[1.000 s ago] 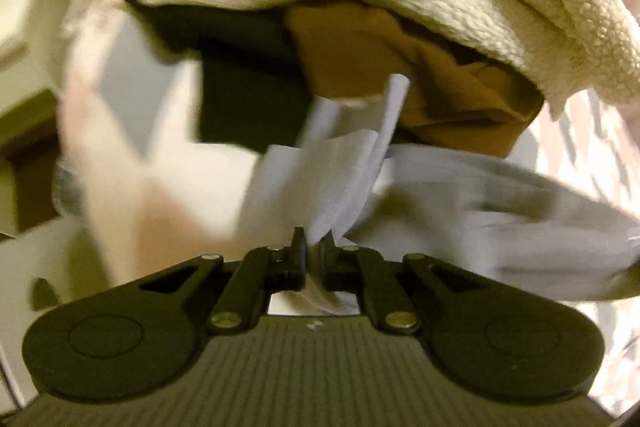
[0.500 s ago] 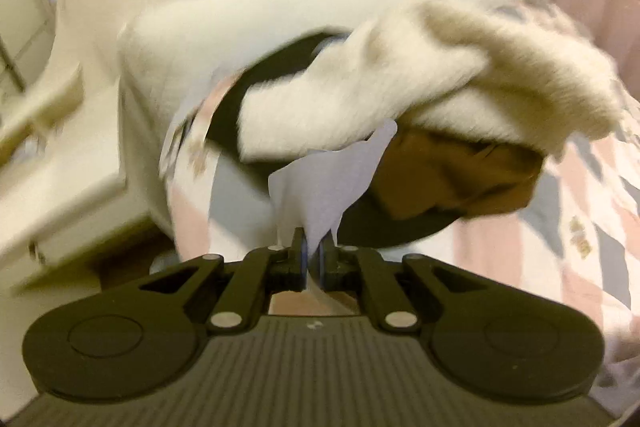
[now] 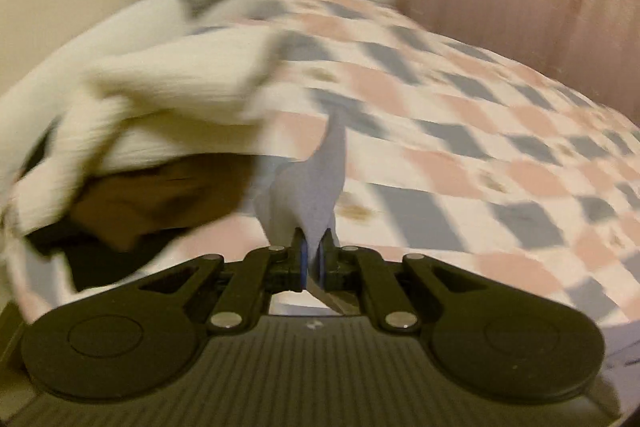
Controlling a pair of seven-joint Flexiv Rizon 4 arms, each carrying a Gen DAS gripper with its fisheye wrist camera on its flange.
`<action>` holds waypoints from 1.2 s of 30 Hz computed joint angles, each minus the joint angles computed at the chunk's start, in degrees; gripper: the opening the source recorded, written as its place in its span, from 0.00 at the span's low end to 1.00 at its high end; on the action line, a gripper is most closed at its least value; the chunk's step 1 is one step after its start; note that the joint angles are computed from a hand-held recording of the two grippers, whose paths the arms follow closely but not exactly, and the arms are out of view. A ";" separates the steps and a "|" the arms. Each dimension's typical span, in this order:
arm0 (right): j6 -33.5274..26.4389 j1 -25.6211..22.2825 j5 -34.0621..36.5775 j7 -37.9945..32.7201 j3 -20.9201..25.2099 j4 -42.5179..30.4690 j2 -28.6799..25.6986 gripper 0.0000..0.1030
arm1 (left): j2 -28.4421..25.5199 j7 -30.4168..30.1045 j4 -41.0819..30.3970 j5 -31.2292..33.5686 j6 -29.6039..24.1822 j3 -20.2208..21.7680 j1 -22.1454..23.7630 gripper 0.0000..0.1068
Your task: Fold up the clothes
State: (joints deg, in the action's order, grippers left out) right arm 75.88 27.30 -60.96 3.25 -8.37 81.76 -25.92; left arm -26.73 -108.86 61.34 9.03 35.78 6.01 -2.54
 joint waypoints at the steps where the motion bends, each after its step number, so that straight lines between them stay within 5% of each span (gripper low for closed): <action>1: 0.89 -0.40 -2.17 2.20 -1.46 2.54 1.80 0.05 | -1.32 0.19 -1.92 0.28 -0.39 -0.64 -0.95 0.04; 7: 3.46 -6.79 -13.37 11.39 -2.03 14.22 11.22 0.05 | -4.99 -1.02 -6.75 2.53 -1.16 -0.81 -6.62 0.06; 9: 2.31 -8.70 -13.30 10.59 -0.26 17.98 13.32 0.06 | -4.64 -3.24 -5.61 5.40 -3.18 0.71 -9.00 0.14; 12: -2.76 -11.24 -3.92 2.17 4.87 24.49 15.87 0.06 | -3.16 -5.32 -0.71 8.59 -8.09 1.85 -10.74 0.33; 16: -12.20 -12.91 17.22 -9.95 12.49 29.50 15.04 0.06 | 0.95 -6.88 11.54 6.34 -11.54 0.18 -9.49 0.38; 21: -14.65 -10.39 27.44 -7.58 14.51 35.08 12.82 0.06 | 2.91 -7.79 24.50 -1.96 -3.50 -2.65 -5.33 0.38; 27: -11.66 -7.71 21.63 3.69 11.70 40.54 12.66 0.09 | -3.21 -10.82 27.49 -11.83 10.59 -4.02 -2.14 0.30; 36: -9.38 -8.43 14.59 10.01 9.99 42.76 11.30 0.13 | -10.91 -13.11 25.71 -19.50 20.71 -4.68 -0.43 0.25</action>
State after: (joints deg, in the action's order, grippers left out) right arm 66.50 18.87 -46.37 13.27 1.62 124.52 -14.62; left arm -37.64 -121.97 87.05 -10.47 56.49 1.33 -2.97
